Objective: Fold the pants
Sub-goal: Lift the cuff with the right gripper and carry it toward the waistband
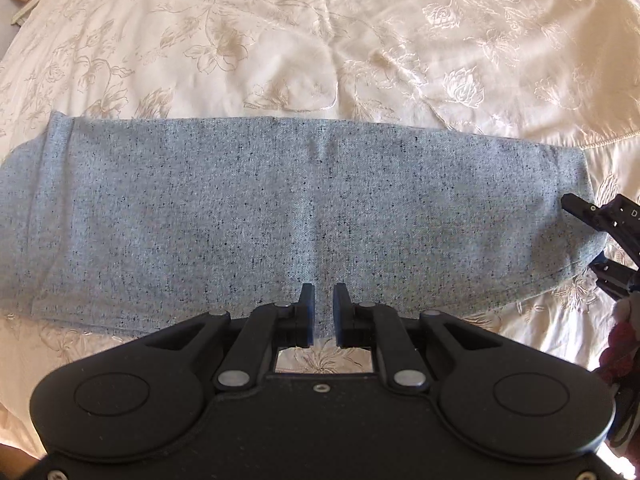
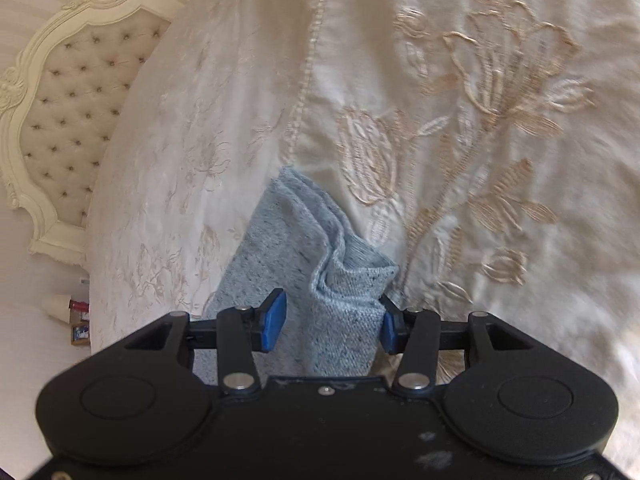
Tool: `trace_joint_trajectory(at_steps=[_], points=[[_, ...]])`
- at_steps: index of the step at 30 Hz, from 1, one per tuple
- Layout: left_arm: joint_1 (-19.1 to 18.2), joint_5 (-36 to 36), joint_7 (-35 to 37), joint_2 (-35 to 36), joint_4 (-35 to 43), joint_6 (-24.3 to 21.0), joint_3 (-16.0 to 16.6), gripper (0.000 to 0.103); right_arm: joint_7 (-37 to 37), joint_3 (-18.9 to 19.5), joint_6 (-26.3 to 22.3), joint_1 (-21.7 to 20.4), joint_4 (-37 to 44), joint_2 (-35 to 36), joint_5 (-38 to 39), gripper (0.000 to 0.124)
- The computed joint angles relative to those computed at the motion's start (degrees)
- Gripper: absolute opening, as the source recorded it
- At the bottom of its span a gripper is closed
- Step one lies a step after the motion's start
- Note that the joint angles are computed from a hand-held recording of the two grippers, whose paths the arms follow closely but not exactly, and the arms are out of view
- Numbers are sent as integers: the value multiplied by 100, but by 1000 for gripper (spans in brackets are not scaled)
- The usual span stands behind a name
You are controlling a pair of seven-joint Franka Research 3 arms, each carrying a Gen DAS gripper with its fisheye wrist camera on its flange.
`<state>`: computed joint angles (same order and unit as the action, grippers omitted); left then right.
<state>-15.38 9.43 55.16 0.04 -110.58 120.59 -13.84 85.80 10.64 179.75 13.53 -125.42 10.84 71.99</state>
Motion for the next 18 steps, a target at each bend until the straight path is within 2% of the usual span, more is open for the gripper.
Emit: trace_joint_trajectory(at_steps=[2, 4, 8, 12, 18], points=[[20, 18, -79, -47, -65, -29, 20, 18, -468, 41, -306, -143, 163, 47, 146, 38], [48, 31, -180, -85, -136, -67, 42, 18, -108, -165, -575, -47, 98, -41, -442, 15], [113, 14, -279, -24, -177, -50, 82, 18, 139, -301, -647, 53, -102, -333, -1055, 15], [169, 112, -195, 253, 16, 195, 110, 18, 582, -447, -867, 133, -209, -583, -1761, 15], [189, 497, -312, 960, 599, 709, 172, 18, 633, -514, -1064, 162, -170, -726, -2040, 15]])
